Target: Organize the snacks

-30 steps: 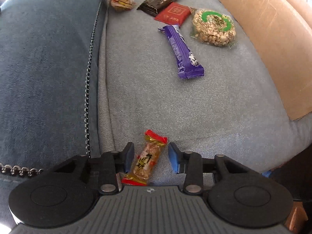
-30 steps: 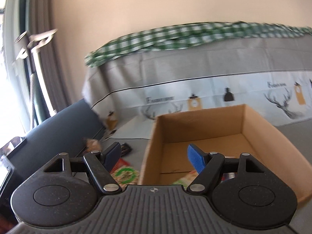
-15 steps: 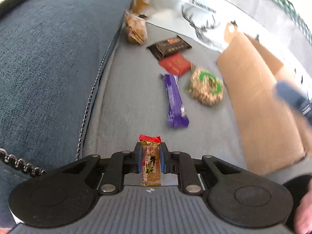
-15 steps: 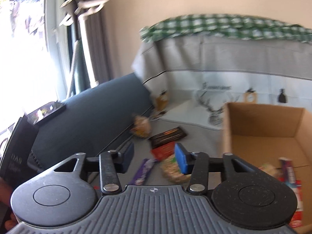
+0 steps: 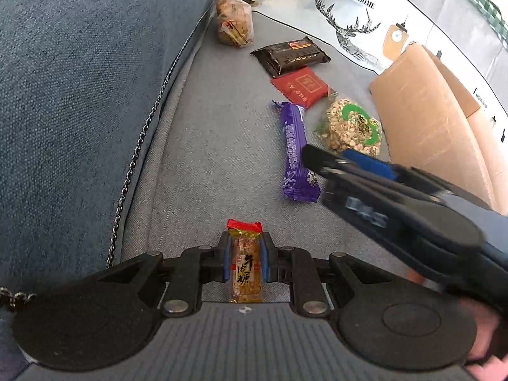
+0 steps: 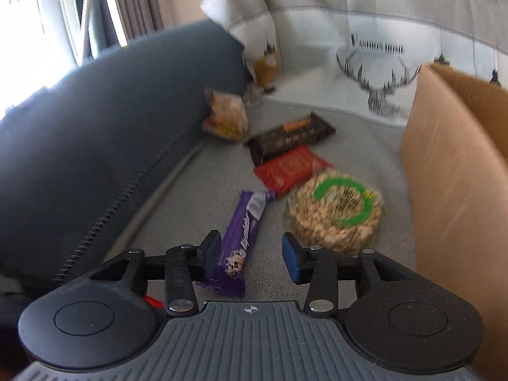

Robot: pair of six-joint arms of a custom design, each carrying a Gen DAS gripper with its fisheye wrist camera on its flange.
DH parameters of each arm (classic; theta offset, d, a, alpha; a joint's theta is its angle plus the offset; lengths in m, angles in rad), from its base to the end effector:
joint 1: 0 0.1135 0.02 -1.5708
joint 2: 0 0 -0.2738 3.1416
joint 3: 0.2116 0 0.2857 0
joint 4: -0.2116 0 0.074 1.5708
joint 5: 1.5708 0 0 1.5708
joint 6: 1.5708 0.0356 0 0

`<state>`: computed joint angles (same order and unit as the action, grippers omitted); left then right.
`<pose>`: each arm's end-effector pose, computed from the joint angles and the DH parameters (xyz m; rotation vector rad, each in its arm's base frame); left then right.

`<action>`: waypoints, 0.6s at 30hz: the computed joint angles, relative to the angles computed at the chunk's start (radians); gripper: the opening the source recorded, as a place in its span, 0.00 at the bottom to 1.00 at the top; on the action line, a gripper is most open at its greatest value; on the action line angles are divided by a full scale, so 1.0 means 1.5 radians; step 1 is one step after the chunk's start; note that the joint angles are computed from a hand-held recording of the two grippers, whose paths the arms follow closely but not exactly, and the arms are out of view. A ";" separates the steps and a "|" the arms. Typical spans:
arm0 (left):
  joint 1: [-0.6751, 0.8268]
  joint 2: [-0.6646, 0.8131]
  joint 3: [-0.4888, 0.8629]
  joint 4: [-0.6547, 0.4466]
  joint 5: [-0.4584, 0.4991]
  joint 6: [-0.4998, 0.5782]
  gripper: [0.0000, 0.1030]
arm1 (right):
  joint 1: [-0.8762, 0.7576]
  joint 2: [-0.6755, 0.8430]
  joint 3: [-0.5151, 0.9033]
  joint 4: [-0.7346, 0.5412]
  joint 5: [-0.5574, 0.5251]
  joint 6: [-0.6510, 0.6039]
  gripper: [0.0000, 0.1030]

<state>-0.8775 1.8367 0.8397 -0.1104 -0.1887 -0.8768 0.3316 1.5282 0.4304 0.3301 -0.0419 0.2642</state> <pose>0.2241 -0.2593 0.0782 -0.0590 2.6846 -0.3246 0.2528 0.0886 0.0896 -0.1006 2.3614 0.3419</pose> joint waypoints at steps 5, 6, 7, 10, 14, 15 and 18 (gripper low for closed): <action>0.002 0.007 0.006 -0.003 -0.003 0.001 0.19 | 0.006 0.094 0.050 0.005 0.006 0.003 0.39; 0.004 0.009 0.008 -0.002 -0.003 0.003 0.19 | 0.009 0.101 0.052 0.007 0.015 -0.001 0.33; 0.004 0.009 0.008 -0.002 -0.003 0.003 0.19 | 0.014 0.103 0.050 0.014 0.031 -0.008 0.20; 0.002 0.006 0.005 -0.002 -0.005 0.001 0.19 | 0.001 0.089 0.043 0.008 0.006 -0.017 0.18; 0.002 -0.003 -0.005 0.010 -0.002 -0.001 0.19 | -0.011 0.033 0.017 -0.018 -0.001 -0.031 0.17; 0.001 -0.005 -0.008 0.012 -0.002 -0.002 0.19 | -0.018 0.013 0.008 -0.029 -0.012 -0.030 0.17; -0.001 -0.014 -0.016 0.017 -0.003 -0.003 0.19 | -0.027 -0.064 -0.030 -0.060 -0.032 -0.043 0.17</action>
